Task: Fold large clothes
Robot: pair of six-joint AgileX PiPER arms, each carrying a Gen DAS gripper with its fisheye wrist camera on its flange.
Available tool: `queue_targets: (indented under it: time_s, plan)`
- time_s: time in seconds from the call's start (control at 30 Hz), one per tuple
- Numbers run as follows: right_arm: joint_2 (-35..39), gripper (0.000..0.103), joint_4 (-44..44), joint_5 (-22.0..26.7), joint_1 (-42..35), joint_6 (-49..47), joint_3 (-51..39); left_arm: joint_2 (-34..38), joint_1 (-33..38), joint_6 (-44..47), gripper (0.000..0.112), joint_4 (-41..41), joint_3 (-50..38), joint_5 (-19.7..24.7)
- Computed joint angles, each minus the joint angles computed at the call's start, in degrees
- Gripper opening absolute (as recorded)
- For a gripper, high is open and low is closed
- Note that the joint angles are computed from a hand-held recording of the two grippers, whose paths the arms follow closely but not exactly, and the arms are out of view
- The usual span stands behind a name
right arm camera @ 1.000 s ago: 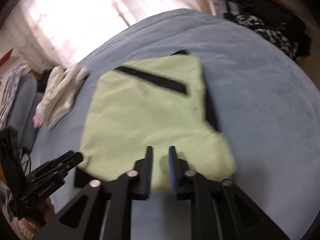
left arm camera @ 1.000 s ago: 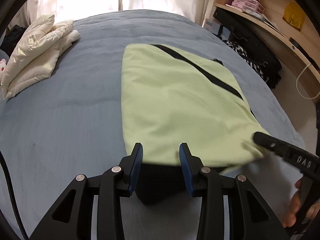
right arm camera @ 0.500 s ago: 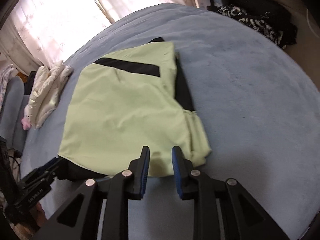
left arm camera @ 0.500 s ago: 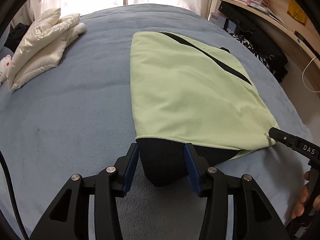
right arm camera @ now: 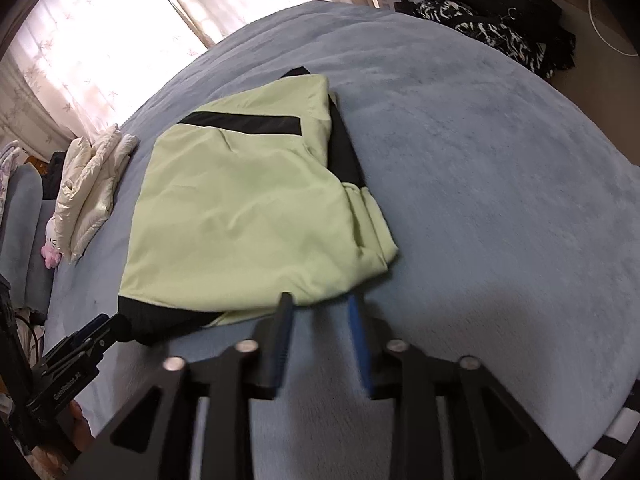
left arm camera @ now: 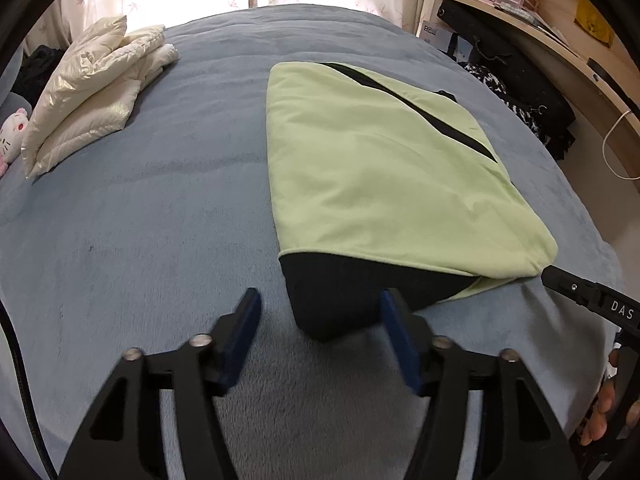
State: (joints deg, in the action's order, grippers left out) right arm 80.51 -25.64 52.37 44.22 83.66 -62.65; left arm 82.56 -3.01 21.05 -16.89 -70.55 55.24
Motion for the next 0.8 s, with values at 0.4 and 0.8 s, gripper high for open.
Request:
queue_targets:
  time_s: [0.4,0.8]
  plan:
    - [-2.84,0.059,4.14,7.26,-0.94,-12.84,-5.81,1.05,4.06,7.29,0.078,-8.30,-5.19,8.11]
    - [-2.81,0.059,24.30,-3.10,-18.75,-33.72,-1.70,11.57,6.69,4.82,0.079,-11.04,-13.27,10.78]
